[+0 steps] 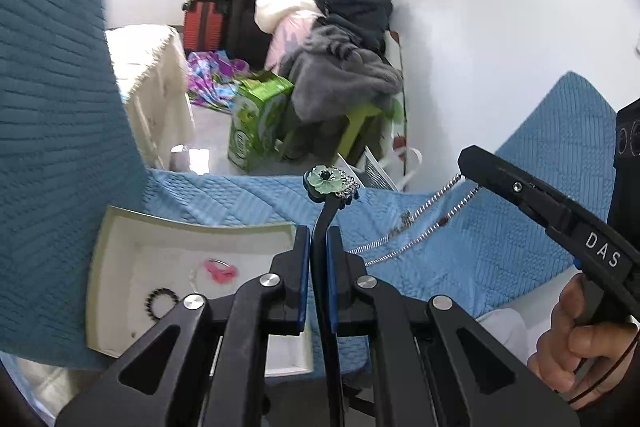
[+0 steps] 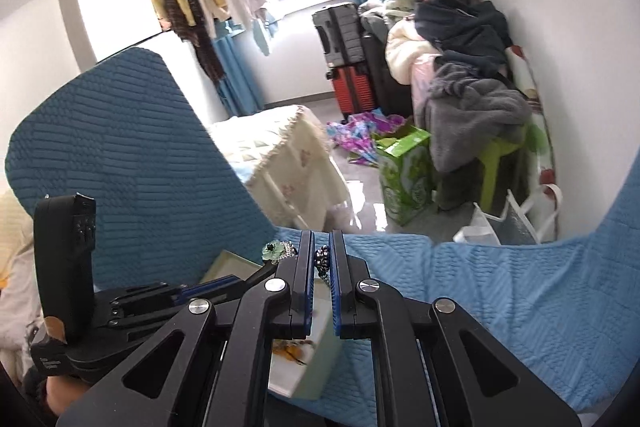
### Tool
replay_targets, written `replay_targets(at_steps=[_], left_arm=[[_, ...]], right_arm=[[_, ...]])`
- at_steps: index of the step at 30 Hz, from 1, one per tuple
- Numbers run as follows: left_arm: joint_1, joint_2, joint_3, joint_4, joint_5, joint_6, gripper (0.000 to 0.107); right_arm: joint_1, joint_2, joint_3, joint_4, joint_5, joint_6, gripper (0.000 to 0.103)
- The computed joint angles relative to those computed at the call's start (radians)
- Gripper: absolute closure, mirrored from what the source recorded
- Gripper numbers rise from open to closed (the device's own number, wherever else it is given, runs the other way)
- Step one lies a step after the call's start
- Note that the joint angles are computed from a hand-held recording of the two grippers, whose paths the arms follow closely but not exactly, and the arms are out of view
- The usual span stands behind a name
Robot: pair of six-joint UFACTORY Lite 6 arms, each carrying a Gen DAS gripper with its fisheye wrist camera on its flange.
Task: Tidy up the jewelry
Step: 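Lift the silver necklace with both grippers and carry it over the box, then lower the silver necklace into the box and open both grippers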
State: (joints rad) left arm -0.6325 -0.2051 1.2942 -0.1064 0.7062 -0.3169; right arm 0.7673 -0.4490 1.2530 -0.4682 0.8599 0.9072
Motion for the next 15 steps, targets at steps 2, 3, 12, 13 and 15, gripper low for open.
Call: replay_targets(at_steps=[2,3,12,13,15], left_arm=[[0.054,-0.021,-0.001,-0.028,0.015,0.048,0.099],[0.077,-0.027,0.002,-0.042,0.022,0.067,0.099],[0.257,-0.058,-0.008,-0.15,0.035,0.231,0.099],[0.27,-0.061,-0.021,-0.163,0.031,0.25,0.099],[0.28,-0.063,-0.049,-0.168,0.016,0.264,0.099]], right_arm=[[0.012,0.048,0.05,0.016,-0.029,-0.011,0.098],[0.025,0.069,0.078,0.018,-0.03,-0.014,0.098],[0.117,0.256,0.309,-0.018,0.005,-0.028,0.098],[0.108,0.26,0.303,-0.003,-0.012,-0.035,0.098],[0.102,0.268,0.284,0.004,-0.03,-0.032,0.098]])
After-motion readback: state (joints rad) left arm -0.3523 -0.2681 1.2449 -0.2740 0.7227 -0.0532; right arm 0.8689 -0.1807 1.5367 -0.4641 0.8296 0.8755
